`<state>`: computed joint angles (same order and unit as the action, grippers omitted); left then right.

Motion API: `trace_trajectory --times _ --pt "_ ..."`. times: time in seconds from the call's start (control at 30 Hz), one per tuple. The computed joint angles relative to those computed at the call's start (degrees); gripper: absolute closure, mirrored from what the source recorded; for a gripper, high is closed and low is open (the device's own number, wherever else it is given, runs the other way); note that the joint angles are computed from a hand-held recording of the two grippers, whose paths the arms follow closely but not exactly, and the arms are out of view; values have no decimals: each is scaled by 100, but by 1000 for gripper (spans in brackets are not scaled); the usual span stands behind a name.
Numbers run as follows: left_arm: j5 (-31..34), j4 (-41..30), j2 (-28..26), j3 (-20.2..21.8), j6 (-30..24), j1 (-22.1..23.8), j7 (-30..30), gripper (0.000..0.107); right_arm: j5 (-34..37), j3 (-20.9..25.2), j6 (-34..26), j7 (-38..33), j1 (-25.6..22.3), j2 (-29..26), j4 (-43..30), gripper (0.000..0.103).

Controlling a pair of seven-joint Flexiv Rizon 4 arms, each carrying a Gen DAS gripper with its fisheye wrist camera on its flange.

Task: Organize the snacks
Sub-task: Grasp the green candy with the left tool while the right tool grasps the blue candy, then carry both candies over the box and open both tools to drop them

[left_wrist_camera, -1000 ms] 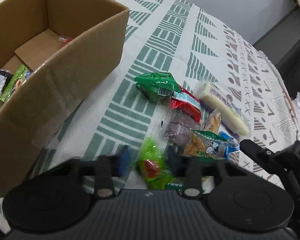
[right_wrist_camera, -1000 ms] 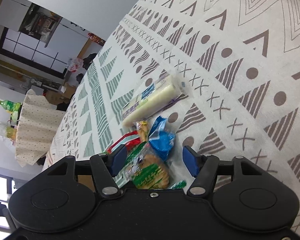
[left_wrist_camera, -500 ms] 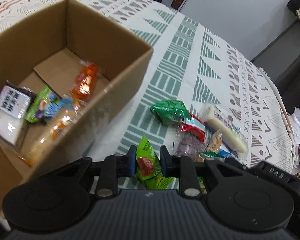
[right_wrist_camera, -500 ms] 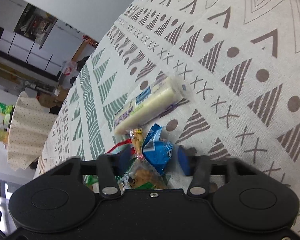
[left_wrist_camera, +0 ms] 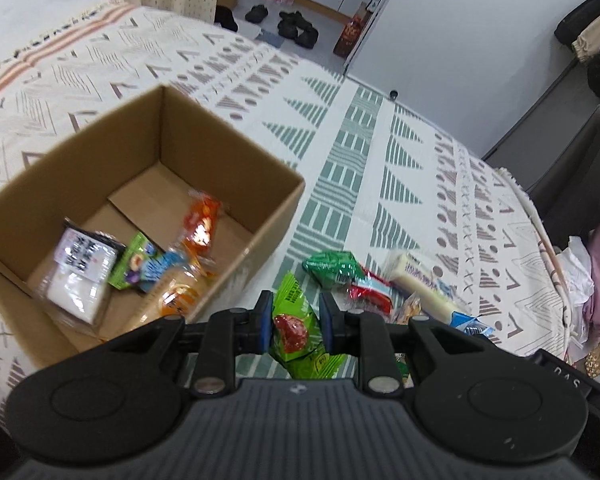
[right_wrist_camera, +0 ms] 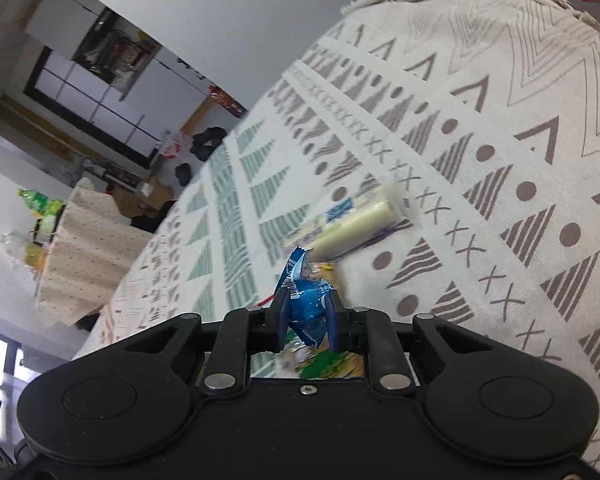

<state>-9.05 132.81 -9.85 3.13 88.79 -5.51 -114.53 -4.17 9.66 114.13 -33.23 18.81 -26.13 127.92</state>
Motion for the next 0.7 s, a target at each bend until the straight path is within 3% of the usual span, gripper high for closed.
trace_trajectory --times 0.3,0.53,0.7 --pt "1248 -75 512 503 -325 -118 -929 84 -381 312 520 -29 -252 103 138 84" --pt "2065 -84 929 354 -603 308 -1531 84 -763 404 924 24 -326 93 181 84" --pt "2313 -7 1185 207 -719 619 -1713 84 -1035 424 1121 40 -318 81 178 84"
